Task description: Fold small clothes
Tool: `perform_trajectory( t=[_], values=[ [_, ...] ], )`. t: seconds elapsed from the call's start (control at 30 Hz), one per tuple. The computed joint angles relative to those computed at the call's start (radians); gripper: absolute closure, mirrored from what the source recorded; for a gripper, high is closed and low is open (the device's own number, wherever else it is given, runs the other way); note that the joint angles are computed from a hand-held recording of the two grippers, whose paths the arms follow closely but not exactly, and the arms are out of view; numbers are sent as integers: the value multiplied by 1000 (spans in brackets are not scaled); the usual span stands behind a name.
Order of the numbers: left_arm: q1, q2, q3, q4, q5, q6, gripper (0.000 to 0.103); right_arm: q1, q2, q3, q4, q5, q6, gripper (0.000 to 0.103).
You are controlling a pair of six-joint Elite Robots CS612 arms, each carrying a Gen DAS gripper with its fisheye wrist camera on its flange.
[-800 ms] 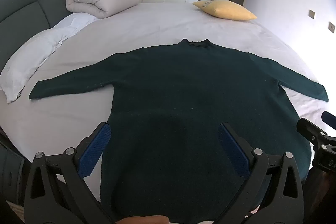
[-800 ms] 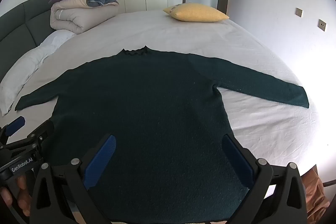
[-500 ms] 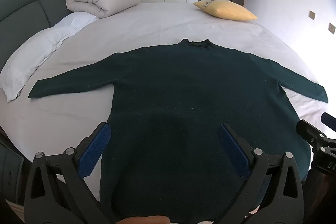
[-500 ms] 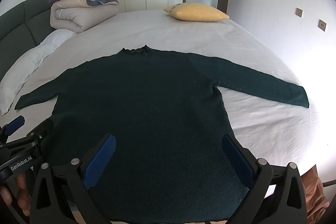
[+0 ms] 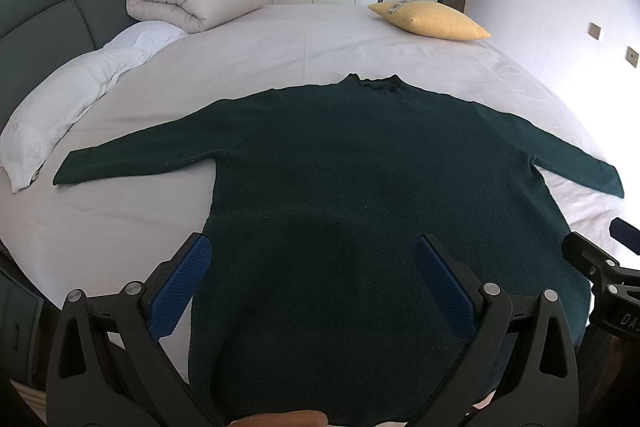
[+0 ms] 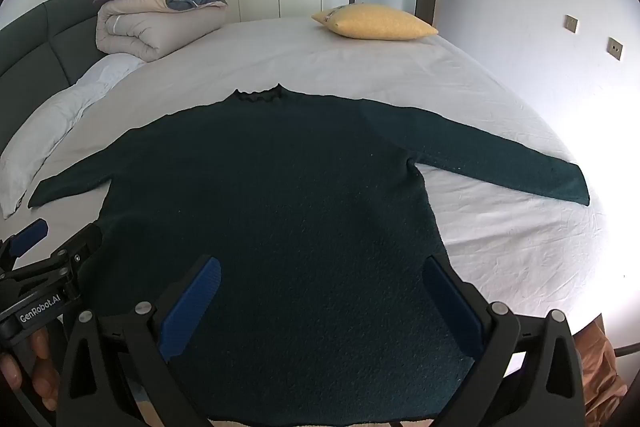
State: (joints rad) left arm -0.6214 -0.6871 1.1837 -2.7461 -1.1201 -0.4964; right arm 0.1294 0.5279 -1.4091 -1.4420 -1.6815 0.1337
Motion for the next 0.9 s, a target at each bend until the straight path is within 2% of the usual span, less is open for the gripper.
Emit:
perform_trajectory(
  t=[0.9],
  values=[
    [7,5,3,-3,-22,-5,0,4,5,-7,9,0,2,0]
  ],
)
